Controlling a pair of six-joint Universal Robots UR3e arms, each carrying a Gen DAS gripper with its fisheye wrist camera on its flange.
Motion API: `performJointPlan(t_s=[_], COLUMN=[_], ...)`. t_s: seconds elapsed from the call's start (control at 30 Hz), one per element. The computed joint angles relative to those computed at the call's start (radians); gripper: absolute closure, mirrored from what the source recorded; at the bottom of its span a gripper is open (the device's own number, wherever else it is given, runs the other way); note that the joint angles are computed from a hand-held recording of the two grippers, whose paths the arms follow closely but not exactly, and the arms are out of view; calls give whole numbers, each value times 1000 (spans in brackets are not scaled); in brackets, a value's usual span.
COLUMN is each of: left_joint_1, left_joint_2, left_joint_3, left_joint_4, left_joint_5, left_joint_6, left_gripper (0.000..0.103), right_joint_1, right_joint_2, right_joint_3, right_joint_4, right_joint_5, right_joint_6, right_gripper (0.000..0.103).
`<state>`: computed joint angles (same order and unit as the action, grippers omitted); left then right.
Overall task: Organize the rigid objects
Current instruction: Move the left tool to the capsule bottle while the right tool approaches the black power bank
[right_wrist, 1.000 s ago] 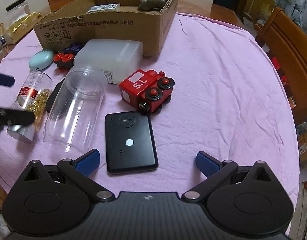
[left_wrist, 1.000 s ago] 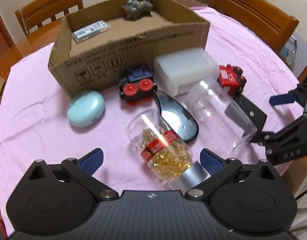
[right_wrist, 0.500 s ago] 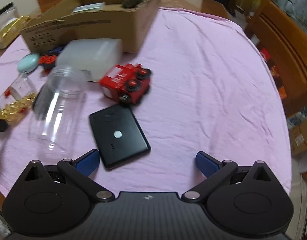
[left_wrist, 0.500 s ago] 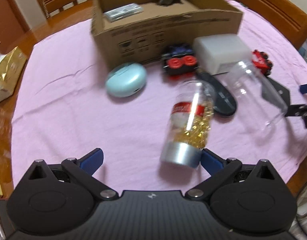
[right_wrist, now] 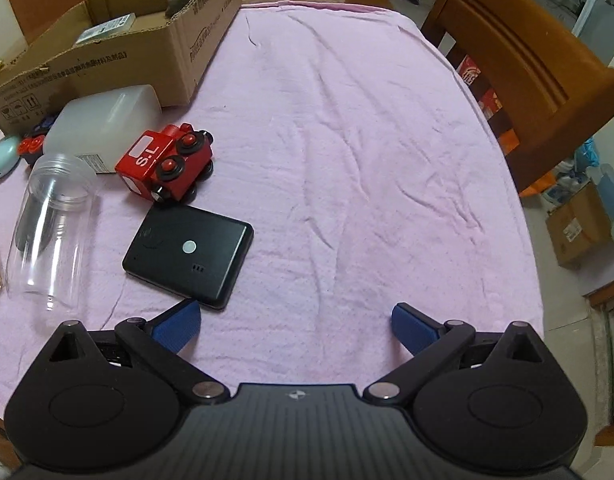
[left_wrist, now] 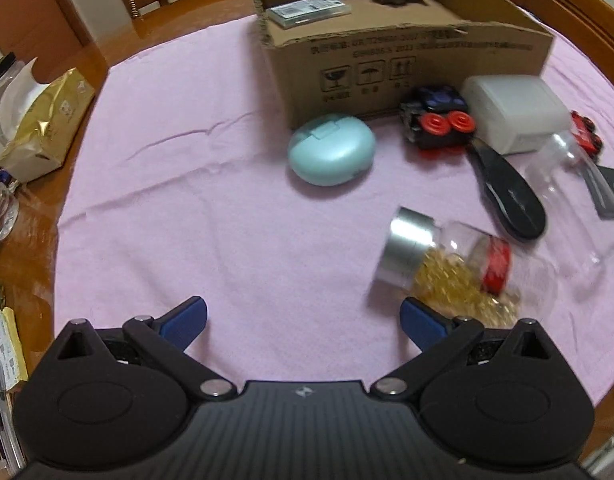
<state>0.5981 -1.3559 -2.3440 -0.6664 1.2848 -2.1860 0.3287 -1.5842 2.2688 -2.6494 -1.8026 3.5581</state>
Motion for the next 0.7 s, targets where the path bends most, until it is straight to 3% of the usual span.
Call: performJointPlan(t_s=[0.23, 0.37, 0.53, 0.7], left_joint_1=[56, 51, 47, 50], left_joint_2=[108, 151, 143, 171], left_joint_3=[-27, -67, -64, -86], left_joint_4=[-210, -224, -231, -249], left_joint_5=[-63, -77, -95, -113], left_joint_6=[167, 198, 195, 230], left_gripper=[1, 1, 1, 1], right_joint_1=[-21, -9, 38, 36], right_joint_2=[47, 155, 232, 196], right_joint_3=[-28, -98, -178, -98], right_joint_4=[-100, -154, -99, -154], right_joint_5=[95, 93, 33, 16], right_joint_6=[-19, 6, 5, -28], right_gripper=[0, 0, 0, 0])
